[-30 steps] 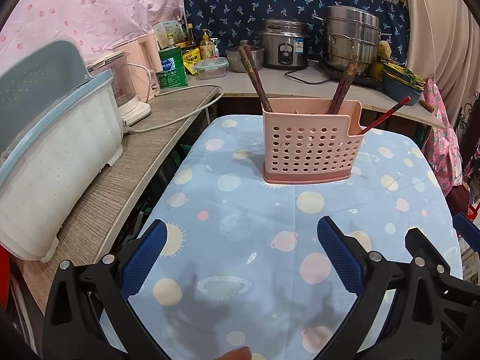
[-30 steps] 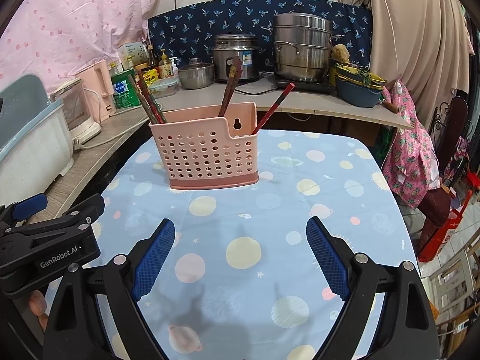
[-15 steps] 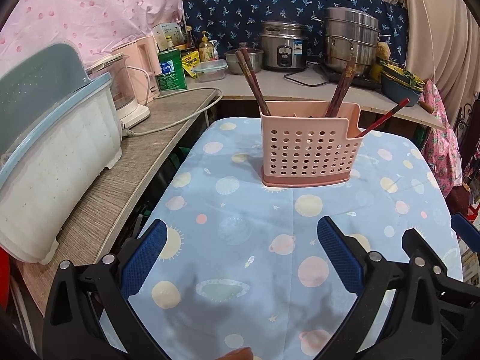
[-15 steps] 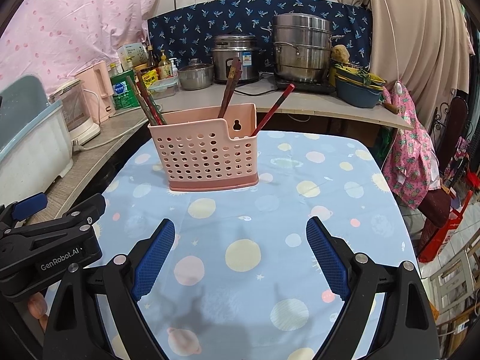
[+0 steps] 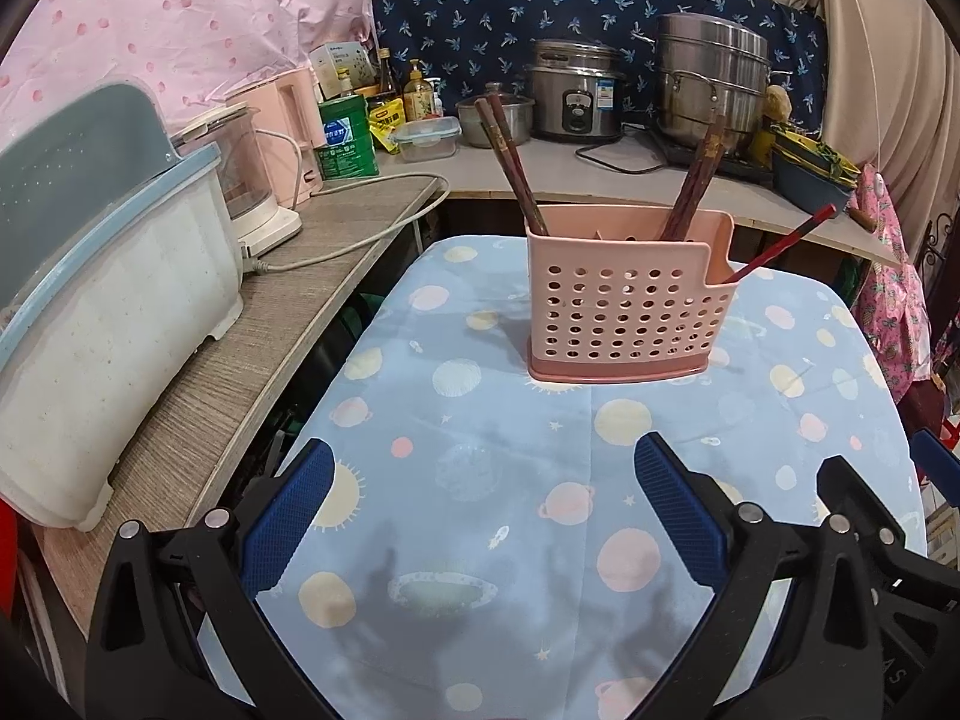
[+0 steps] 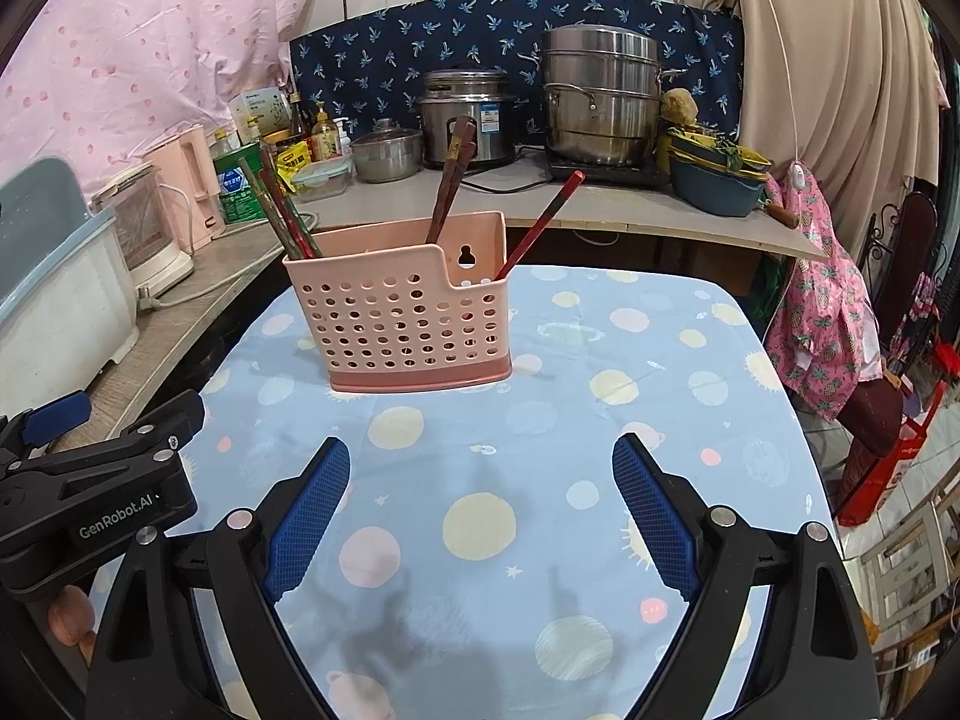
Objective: Organize utensils
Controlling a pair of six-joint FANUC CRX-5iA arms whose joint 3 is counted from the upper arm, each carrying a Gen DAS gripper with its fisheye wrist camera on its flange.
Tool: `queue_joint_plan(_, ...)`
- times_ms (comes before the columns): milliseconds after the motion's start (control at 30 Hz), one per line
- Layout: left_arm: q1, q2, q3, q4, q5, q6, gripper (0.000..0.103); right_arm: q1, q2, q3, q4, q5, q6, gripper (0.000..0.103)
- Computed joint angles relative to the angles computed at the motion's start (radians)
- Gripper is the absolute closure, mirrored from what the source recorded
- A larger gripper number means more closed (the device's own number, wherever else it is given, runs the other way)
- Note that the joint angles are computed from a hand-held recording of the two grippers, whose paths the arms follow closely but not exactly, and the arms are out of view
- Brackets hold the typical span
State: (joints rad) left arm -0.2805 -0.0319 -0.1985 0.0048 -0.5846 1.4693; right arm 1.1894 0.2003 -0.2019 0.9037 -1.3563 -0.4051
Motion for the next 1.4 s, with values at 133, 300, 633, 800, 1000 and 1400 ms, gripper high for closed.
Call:
queue_joint_plan(133,-0.005,0.017,0.016,-0.013,-0.009,0.013,0.007,-0.014,-0.011,-0.016,0.001,0.016,-0.001,0.018)
queue_joint_plan(300,-0.017,0.037,0.042,-0.040,-0.025,0.037,0.007,-0.028,-0.015,-0.023,0.001,0.031,0.002,0.018)
queue_joint_plan(633,-0.026,0.080,0.096,-0.060,-0.042,0.067,0.007,-0.064,-0.021,-0.031,0.007,0.067,0.021,0.018)
queue_joint_plan(800,-0.032,0.102,0.123,-0.071,-0.047,0.078,0.007,-0.084,-0.019,-0.030,0.009,0.086,0.039,0.018)
queue_joint_plan(1000,-0.039,0.123,0.145,-0.081,-0.054,0.087,0.007,-0.106,-0.020,-0.033,0.011,0.109,0.052,0.018)
queue_joint_plan(1400,-0.047,0.148,0.170,-0.075,-0.058,0.091,0.007,-0.132,-0.019,-0.030,0.011,0.132,0.076,0.018)
